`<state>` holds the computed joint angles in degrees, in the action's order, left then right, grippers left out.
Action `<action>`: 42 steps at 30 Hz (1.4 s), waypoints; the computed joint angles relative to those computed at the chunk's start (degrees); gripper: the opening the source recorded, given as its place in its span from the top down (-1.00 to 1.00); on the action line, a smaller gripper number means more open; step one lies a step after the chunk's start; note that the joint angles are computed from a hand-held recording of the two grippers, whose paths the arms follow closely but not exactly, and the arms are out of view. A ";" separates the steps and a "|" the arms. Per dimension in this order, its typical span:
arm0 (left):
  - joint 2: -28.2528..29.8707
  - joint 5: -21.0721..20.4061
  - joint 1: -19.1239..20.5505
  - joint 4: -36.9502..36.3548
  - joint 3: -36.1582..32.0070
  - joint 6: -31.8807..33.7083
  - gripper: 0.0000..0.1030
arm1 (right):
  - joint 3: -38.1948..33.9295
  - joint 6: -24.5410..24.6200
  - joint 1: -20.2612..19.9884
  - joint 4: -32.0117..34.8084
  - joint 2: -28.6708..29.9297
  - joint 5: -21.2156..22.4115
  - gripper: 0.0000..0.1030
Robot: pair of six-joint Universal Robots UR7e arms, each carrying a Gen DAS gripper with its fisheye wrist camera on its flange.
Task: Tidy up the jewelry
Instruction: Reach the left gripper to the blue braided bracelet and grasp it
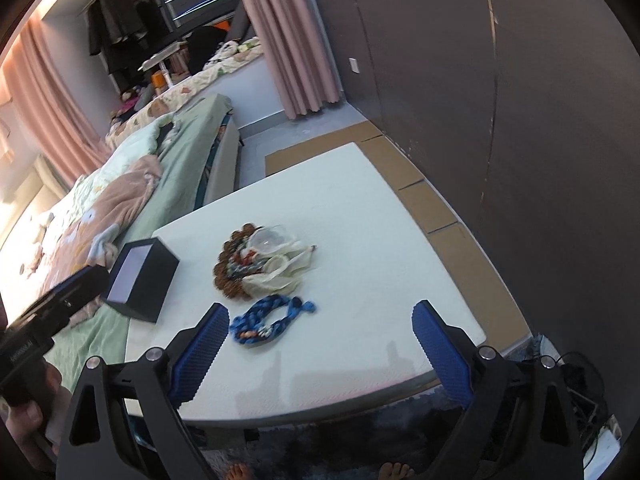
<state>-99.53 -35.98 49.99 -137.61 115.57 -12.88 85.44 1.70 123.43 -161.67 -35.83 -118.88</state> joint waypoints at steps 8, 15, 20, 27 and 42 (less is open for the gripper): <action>7.90 -8.47 5.85 -1.48 -3.75 2.93 -0.24 | -1.84 3.92 -3.26 3.86 0.90 3.35 -0.69; 12.93 -11.97 8.93 -1.09 -6.20 4.16 -0.24 | -2.70 7.13 -4.85 5.73 1.45 5.46 -0.58; 15.68 -14.20 10.88 -0.79 -7.86 4.55 -0.24 | -3.21 10.88 -6.03 5.94 1.71 6.18 -0.54; 18.00 -16.90 14.02 1.97 -9.84 1.32 0.94 | -5.45 9.66 -5.36 8.07 3.66 3.78 -0.54; 6.75 -19.95 11.28 -3.69 -7.48 1.54 0.95 | -14.03 7.15 -3.39 18.20 10.95 7.24 0.03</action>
<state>-92.78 -55.94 61.28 -141.30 108.09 -11.34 71.41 8.85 120.05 -143.47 -24.88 -111.64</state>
